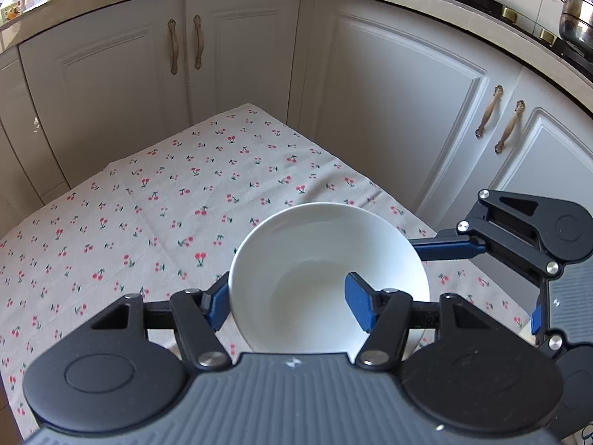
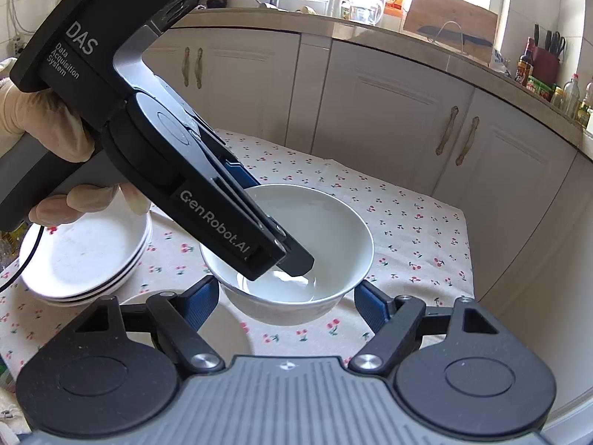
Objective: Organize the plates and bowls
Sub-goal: 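Lift the white bowl with the left gripper and carry it over the nested bowls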
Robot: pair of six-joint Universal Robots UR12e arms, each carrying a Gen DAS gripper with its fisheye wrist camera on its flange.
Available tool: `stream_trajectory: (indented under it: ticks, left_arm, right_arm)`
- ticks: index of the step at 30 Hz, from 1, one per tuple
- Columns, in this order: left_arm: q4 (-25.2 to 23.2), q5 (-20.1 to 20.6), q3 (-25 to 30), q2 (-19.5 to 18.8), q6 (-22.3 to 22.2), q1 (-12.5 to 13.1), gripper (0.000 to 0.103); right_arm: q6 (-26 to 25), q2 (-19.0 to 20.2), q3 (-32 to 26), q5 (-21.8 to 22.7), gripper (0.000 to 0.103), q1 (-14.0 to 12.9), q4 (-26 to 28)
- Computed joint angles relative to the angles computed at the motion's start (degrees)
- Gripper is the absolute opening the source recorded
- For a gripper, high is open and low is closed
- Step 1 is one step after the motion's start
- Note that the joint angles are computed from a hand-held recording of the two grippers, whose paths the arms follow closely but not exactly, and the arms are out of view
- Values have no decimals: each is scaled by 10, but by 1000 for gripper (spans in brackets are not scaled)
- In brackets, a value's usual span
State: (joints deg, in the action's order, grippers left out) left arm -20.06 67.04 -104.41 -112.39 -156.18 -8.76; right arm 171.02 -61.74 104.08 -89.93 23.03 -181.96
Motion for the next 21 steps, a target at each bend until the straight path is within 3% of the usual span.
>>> stream_trajectory:
  ticks: [21]
  left_arm:
    - [34,9,-89,67,6,4,63]
  right_arm:
    - [7,-36,50,-22,84,34,-17]
